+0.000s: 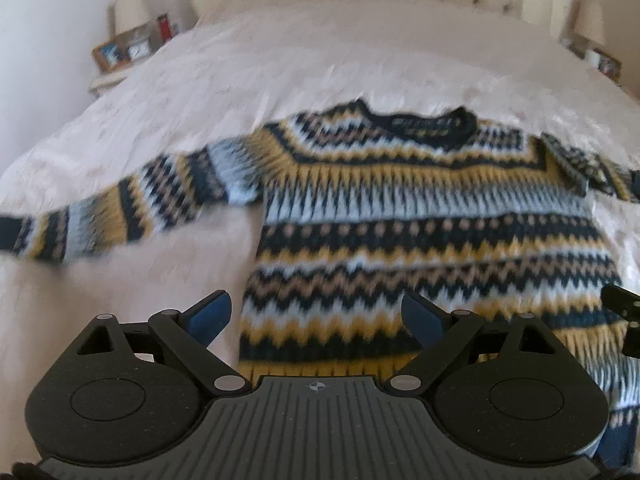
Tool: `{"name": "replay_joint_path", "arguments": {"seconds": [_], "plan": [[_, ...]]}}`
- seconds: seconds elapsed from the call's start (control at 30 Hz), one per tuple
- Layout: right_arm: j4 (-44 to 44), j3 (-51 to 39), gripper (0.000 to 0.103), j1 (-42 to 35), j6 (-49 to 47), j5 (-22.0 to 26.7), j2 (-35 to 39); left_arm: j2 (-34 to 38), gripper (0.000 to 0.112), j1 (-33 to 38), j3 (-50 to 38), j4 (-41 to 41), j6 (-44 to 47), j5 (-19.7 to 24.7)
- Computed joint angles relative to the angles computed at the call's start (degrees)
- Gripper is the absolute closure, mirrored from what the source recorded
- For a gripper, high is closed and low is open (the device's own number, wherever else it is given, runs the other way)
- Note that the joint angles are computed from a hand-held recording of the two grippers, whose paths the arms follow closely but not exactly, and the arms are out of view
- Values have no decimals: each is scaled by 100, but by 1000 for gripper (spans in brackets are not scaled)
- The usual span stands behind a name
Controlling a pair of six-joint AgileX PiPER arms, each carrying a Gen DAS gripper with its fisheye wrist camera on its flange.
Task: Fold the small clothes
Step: 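Grasp the sweater hem with the right gripper and lift it toward the collar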
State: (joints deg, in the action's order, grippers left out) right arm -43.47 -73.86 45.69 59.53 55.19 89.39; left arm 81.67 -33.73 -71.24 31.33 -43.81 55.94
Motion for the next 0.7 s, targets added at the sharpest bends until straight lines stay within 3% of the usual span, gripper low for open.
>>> {"name": "replay_joint_path", "arguments": {"seconds": [0.27, 0.4, 0.7], "plan": [[94, -177, 1, -896, -688, -1112, 306, 626, 20, 429, -474, -102, 545, -618], [-39, -317, 3, -1407, -711, -1373, 557, 1042, 20, 515, -766, 8, 642, -762], [-8, -902, 17, -2735, -1052, -1508, 1118, 1934, 20, 686, -1204, 287, 376, -1157]]}}
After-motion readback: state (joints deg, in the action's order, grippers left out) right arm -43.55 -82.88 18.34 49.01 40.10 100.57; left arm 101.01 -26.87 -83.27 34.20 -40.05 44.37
